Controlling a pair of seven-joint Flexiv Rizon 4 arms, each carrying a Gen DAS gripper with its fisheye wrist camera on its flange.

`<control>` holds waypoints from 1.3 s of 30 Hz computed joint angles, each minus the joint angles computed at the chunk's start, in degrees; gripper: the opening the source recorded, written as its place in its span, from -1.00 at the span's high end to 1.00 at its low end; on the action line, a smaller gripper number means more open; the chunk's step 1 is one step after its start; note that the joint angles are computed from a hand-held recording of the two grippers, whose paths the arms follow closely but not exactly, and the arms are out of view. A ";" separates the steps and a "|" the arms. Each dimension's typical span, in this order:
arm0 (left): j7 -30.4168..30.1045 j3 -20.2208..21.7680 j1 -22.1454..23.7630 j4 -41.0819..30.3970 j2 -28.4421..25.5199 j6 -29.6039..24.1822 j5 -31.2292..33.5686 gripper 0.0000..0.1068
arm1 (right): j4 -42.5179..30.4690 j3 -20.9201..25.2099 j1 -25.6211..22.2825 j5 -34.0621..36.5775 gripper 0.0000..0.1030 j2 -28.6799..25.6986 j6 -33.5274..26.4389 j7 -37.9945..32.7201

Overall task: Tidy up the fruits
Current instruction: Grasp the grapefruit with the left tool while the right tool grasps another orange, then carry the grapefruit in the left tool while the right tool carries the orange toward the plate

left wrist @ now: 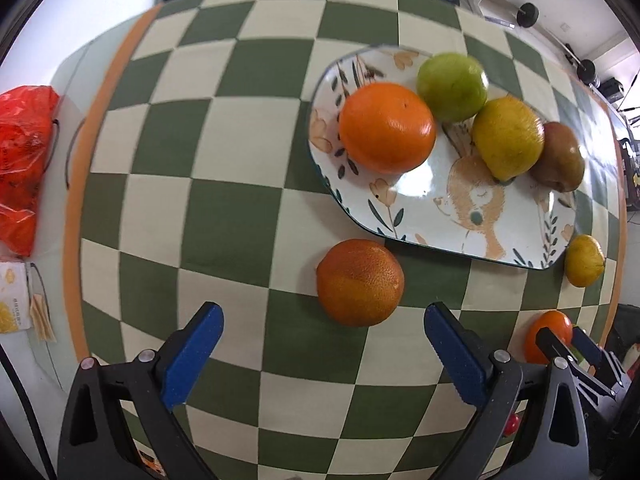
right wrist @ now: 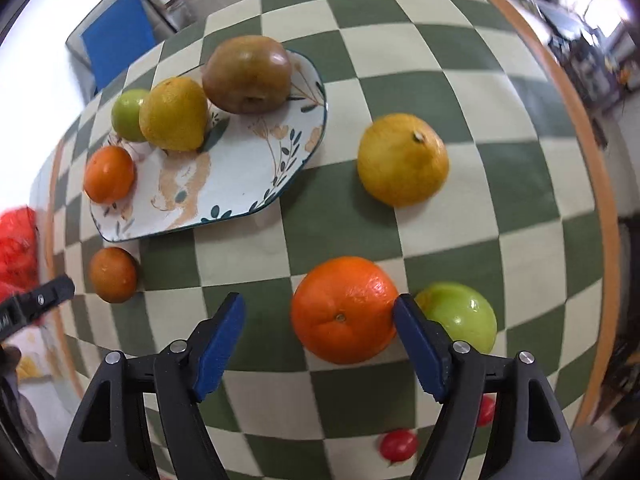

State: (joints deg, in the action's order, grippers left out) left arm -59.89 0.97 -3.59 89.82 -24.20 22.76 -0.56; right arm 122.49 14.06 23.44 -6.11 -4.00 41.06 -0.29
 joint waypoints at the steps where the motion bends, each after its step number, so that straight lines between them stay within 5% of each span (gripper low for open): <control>1: -0.35 -0.07 -0.11 -0.47 -0.73 -0.76 0.03 -0.93 | -0.93 -0.09 0.11 -0.18 -0.54 -0.82 -2.05 -1.59; 6: -0.15 -0.56 -0.69 -1.06 -3.03 -1.57 0.15 -0.86 | -2.60 -0.51 -0.13 0.61 -0.40 -3.62 -4.50 -7.26; 7: 0.43 -0.70 -0.77 -0.76 -3.12 -1.28 0.10 -0.74 | -2.70 -0.48 -0.29 1.59 -0.28 -4.12 -4.20 -8.39; 9: 1.33 -0.77 -0.98 -0.14 -3.05 -0.88 0.21 0.01 | -2.37 -0.45 -0.47 2.80 -0.21 -4.82 -2.11 -9.41; 22: 7.33 0.85 1.23 14.93 7.78 0.73 -1.12 0.02 | -1.11 1.29 2.55 3.47 -0.19 -5.08 8.06 -8.00; 39: 6.78 0.61 1.83 18.44 9.19 3.84 -1.37 0.02 | 3.29 1.59 2.87 7.56 -0.43 -5.07 16.41 -6.34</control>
State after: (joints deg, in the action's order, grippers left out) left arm -53.10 1.58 -1.76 108.27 -15.01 26.60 -1.94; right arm 125.78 15.65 26.31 1.45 -9.06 57.46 -6.63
